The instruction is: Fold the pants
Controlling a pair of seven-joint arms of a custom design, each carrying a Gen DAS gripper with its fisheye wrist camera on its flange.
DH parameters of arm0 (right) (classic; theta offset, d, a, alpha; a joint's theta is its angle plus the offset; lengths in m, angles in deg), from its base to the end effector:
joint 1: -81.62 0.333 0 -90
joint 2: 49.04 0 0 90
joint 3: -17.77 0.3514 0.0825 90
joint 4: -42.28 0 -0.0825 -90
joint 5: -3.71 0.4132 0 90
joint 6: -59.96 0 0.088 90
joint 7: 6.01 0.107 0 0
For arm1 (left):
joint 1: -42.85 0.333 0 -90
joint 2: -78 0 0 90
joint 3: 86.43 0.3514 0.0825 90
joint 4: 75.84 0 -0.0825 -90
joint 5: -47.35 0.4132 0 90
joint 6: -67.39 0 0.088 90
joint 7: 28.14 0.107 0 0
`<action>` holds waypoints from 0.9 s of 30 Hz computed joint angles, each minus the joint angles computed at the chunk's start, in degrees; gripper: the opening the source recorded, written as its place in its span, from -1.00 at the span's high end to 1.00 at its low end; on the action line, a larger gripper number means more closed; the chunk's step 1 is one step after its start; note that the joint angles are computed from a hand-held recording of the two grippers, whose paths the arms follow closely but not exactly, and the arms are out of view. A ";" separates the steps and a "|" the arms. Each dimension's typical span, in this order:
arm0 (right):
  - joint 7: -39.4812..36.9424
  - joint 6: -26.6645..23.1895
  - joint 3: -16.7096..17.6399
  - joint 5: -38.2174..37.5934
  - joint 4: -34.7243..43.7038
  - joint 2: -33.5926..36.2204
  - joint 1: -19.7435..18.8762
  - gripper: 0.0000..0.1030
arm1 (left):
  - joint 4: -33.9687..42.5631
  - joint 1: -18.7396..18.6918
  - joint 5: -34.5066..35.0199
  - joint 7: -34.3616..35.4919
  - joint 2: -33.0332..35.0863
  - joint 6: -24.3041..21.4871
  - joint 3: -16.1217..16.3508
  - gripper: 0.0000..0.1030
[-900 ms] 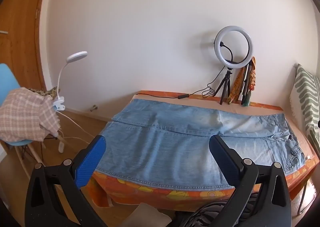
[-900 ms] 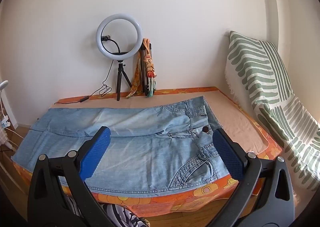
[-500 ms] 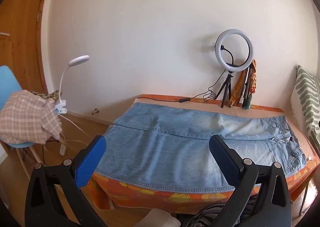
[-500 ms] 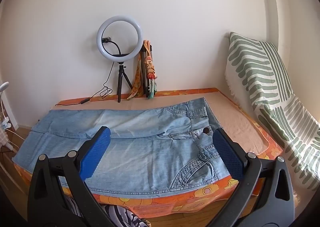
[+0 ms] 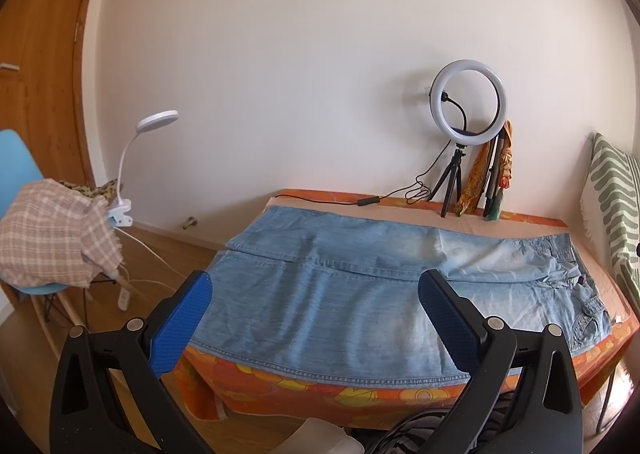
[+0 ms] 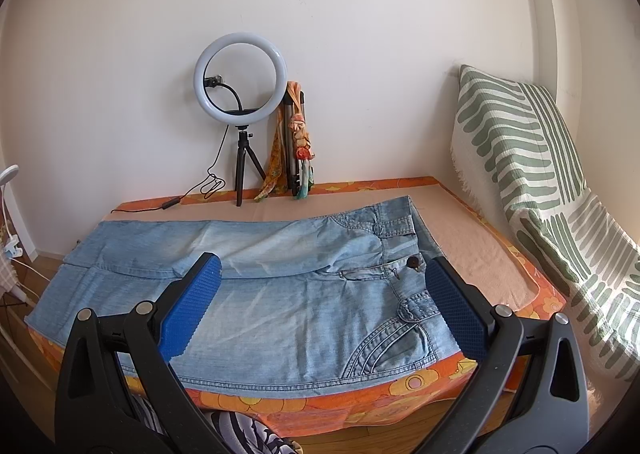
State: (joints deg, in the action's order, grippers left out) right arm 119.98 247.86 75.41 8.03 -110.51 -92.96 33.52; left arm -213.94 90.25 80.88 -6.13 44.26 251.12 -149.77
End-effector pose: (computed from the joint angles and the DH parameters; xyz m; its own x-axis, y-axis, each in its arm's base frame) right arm 0.4309 0.1183 0.5039 -0.2975 -0.9546 -0.0140 -0.3493 0.1225 -0.9290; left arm 0.4594 -0.2562 0.5067 0.0449 -0.9983 0.0365 -0.4276 -0.0522 -0.9025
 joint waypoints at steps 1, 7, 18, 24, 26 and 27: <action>0.01 0.03 0.03 -0.02 -0.01 0.00 -0.03 -1.00 | 0.04 0.09 -0.02 0.01 0.07 0.08 -0.07 -0.99; -0.12 0.03 -0.11 -0.08 0.09 0.14 -0.02 -1.00 | -0.08 0.59 -0.48 -0.10 -0.51 0.44 -0.60 -0.99; -0.08 0.29 0.21 0.19 0.06 0.09 -0.26 -1.00 | -0.11 0.60 -1.08 0.30 -0.58 0.50 -0.87 -0.99; -0.18 0.38 0.22 0.28 0.02 0.11 -0.28 -1.00 | 0.30 0.74 -1.11 0.33 -0.25 0.21 -1.18 -0.99; -0.23 0.43 0.18 0.31 0.05 0.22 -0.23 -1.00 | 0.31 0.85 -1.04 0.33 -0.18 0.35 -1.22 -0.99; -0.21 0.39 0.28 0.35 0.08 0.17 -0.32 -1.00 | 0.31 0.85 -1.04 0.33 -0.18 0.35 -1.22 -0.99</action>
